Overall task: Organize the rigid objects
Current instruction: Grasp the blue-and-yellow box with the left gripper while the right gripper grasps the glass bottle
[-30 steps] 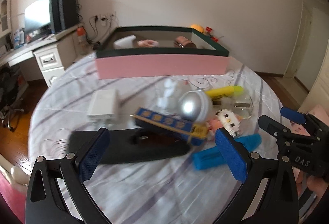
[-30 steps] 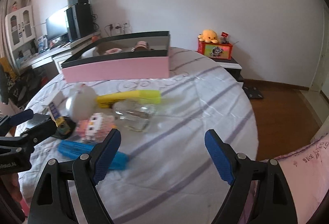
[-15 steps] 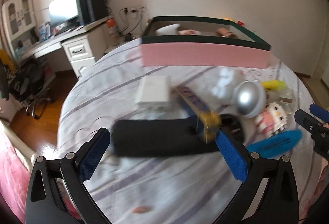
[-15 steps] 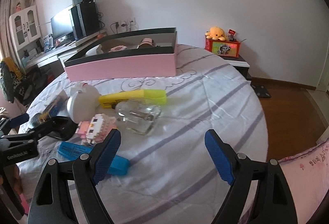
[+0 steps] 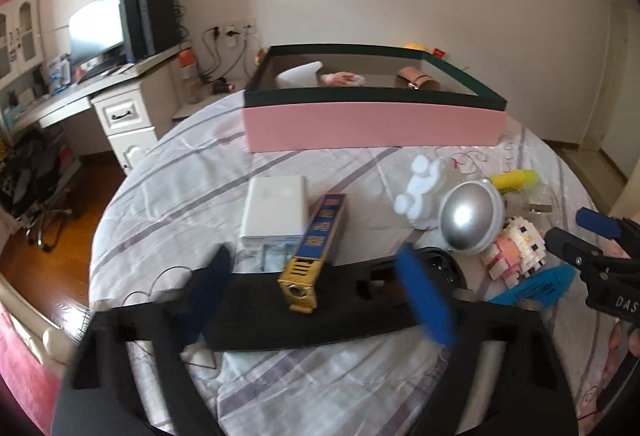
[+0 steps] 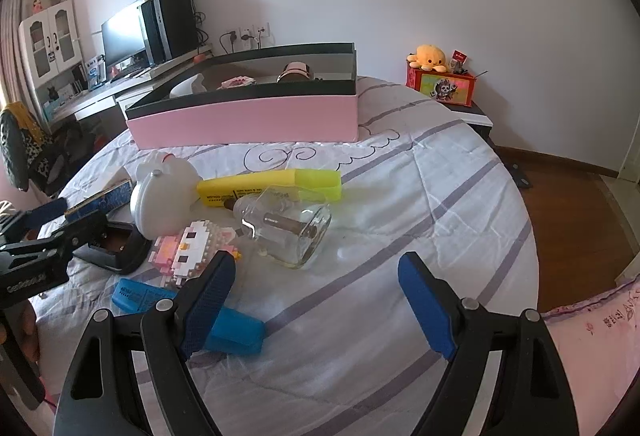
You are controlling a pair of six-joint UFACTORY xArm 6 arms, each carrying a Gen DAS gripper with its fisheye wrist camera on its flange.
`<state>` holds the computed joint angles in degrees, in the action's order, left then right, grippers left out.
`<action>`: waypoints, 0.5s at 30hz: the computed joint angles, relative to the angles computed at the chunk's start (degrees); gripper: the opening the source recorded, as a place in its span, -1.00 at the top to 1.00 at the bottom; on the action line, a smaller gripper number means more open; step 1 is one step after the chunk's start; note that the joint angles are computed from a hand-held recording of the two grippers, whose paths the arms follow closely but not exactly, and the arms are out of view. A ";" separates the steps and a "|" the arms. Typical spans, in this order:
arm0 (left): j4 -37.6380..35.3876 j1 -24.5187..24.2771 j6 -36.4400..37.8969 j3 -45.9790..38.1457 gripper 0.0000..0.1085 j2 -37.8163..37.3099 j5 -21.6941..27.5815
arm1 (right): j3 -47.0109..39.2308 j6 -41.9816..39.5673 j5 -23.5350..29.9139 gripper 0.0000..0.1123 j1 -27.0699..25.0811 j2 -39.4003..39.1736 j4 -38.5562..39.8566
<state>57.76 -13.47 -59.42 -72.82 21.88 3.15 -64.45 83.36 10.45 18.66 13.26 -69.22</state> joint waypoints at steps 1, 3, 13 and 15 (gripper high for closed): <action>-3.81 -0.19 4.20 0.24 -0.05 0.40 -0.62 | -0.05 -0.40 -0.26 -0.52 -0.17 0.08 0.35; -8.24 -0.03 9.16 1.19 0.22 0.64 -3.59 | -0.44 -1.28 -0.86 -0.52 -0.44 0.42 1.08; -8.63 -0.13 11.28 3.48 0.67 -0.63 -6.02 | -3.50 -22.85 -2.14 -0.51 -0.13 3.79 20.90; -6.96 -0.01 9.91 3.70 0.67 -0.99 -5.97 | -4.09 -26.23 -2.79 -0.51 -0.05 4.34 24.58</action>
